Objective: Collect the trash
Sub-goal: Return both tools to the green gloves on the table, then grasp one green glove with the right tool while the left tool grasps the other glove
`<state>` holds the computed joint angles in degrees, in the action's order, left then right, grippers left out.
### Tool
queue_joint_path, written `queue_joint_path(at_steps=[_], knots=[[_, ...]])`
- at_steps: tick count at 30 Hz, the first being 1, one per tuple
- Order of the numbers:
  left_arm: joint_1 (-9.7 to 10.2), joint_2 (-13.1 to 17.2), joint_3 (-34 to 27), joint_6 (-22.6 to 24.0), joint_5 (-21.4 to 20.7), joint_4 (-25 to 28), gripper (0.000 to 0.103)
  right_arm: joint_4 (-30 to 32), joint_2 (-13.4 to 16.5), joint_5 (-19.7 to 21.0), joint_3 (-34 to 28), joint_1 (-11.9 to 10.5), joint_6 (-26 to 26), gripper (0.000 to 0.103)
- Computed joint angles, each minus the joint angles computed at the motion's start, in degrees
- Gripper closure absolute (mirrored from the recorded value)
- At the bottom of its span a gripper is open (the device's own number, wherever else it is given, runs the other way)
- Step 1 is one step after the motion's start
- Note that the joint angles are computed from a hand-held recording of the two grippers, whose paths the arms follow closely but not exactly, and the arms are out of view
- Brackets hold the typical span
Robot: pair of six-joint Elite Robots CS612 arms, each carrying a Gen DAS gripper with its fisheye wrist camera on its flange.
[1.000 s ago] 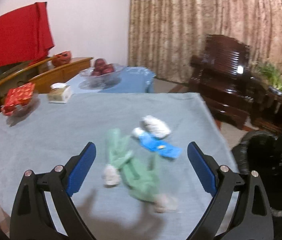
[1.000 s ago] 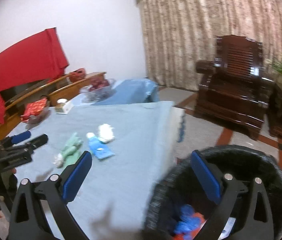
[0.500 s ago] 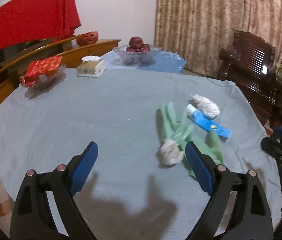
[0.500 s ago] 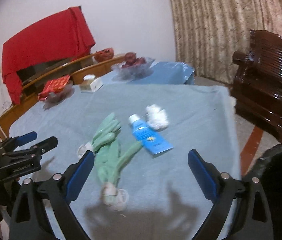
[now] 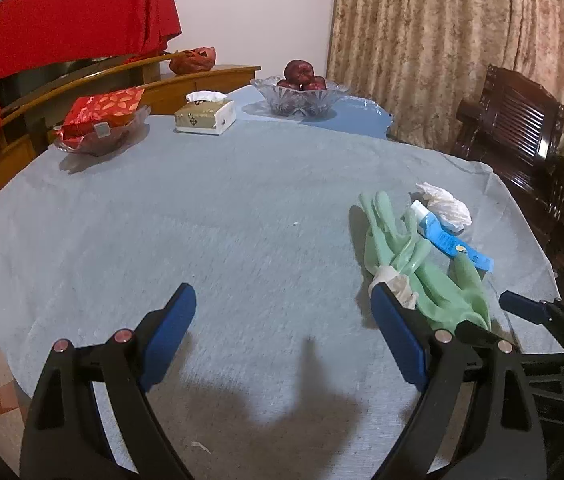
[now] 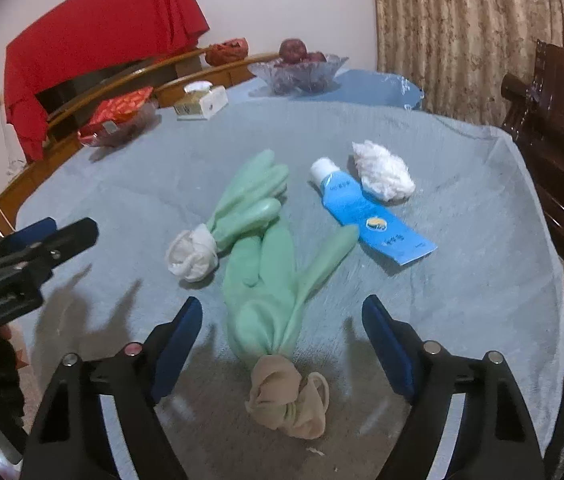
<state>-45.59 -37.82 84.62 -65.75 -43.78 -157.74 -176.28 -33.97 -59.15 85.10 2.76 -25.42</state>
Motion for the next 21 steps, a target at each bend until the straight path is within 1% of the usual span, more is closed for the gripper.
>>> queue_joint_path(at_steps=[4, 8, 10, 11, 12, 13, 15, 18, 21], knots=[[0.20, 0.2, 0.0, 0.2, -0.7, 0.0, 0.016, 1.6, 0.3, -1.7, -0.5, 0.4, -0.2, 0.028], [0.34, 0.2, 0.3, -0.5, -1.4, 0.2, 0.016, 3.9, 0.7, -2.7, -1.3, 0.7, -1.1, 0.035], [0.36, 0.2, 0.3, -0.7, -1.6, 0.3, 0.016, 5.0, 0.8, -3.2, -1.6, 0.9, -1.5, 0.035], [0.34, 0.2, 0.2, -0.6, -1.7, 0.3, 0.016, 5.2, 0.8, -3.0, -1.7, 0.9, -1.9, 0.039], [0.33, 0.2, 0.1, -0.6, -1.7, 0.4, 0.016, 5.5, 0.8, -2.8, -1.7, 0.9, -2.4, 0.046], [0.31, 0.3, 0.0, -0.5, -1.7, 0.4, 0.016, 5.9, 0.8, -2.4, -1.6, 0.9, -2.9, 0.050], [0.30, 0.4, -0.2, -0.1, -1.9, 0.3, 0.016, 6.6, 0.6, -1.4, -1.6, 0.8, -4.1, 0.066], [0.22, 0.7, -0.9, 0.5, -2.0, 0.1, 0.016, 7.9, 0.5, -0.3, -1.6, 0.6, -5.0, 0.072], [0.21, 1.0, -1.6, 1.4, -2.2, -0.2, 0.016, 9.3, 0.3, 1.6, -1.6, -0.1, -4.4, 0.075]])
